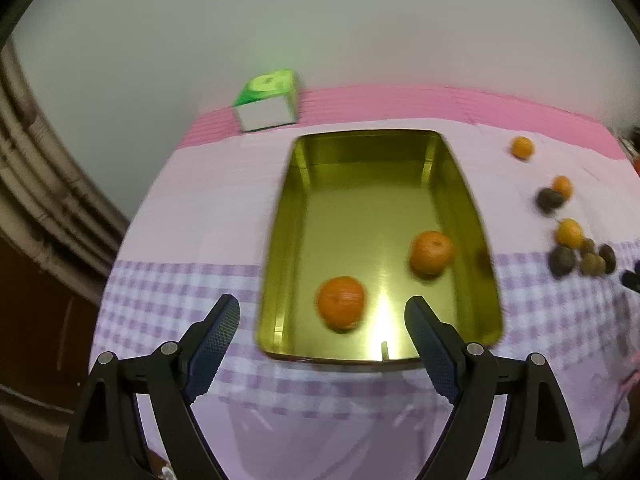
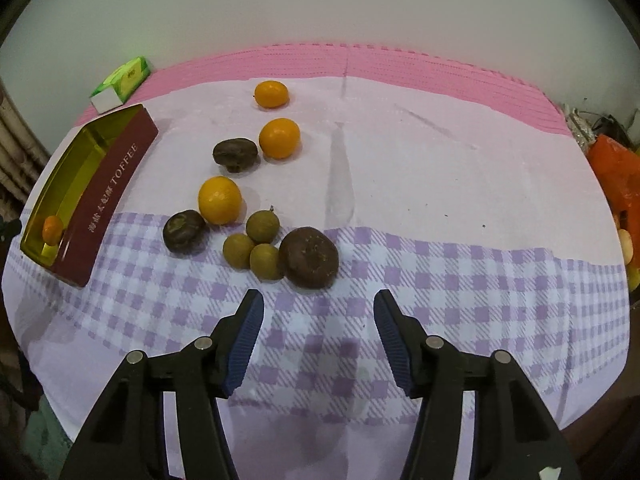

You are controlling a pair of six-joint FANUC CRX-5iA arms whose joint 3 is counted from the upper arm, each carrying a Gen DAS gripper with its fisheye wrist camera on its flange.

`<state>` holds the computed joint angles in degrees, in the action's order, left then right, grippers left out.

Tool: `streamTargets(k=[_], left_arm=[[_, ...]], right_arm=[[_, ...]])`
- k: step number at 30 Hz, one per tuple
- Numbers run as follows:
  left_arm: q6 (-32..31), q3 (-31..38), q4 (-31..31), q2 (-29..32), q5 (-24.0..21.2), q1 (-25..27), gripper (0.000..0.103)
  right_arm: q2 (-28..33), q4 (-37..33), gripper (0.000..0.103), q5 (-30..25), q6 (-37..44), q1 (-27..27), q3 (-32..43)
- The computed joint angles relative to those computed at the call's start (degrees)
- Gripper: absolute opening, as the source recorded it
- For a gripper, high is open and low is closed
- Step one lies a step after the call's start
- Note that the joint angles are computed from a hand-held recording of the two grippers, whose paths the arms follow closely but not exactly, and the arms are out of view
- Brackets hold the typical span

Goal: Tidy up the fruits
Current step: 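Grasp a dark brown fruit with the right gripper while the left gripper returns to the fruits, then grasp another dark brown fruit with the left gripper while the right holds its fruit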

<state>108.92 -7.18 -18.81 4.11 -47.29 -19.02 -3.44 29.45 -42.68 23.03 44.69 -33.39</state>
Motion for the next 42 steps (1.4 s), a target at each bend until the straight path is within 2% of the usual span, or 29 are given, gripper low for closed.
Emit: streamTargets(k=[7,17,25,31,37,42], left_arm=[[-3.47,1.80,4.09,2.24,0.80,-2.88,0.085],[-7.80,7.47,6.83,7.97,-0.46,-7.30,0.085],[-10.75,11.47,9.86,12.97,-0.89,-8.82,0.085],[-11.97,13.73,12.15,16.10,-0.82,-9.11,0.085],[-13.55,15.74,14.03,18.76,-0.84,-9.64,0.085],[-15.88,16.73,17.36,20.76,-0.94,-9.63,0.085]], right_arm=[[1.52,-1.31,0.047,3.40,2.29,-2.32,0.50],[3.11,-4.29,0.046,7.87,6.94,-4.87,1.20],[4.81,-6.00,0.044,9.10,10.51,-6.05,2.45],[6.28,-7.88,0.038,9.40,12.51,-6.73,3.67],[6.28,-5.77,0.037,10.68,11.01,-6.70,2.67],[5.84,-1.02,0.037,10.66,7.20,-6.55,0.80]])
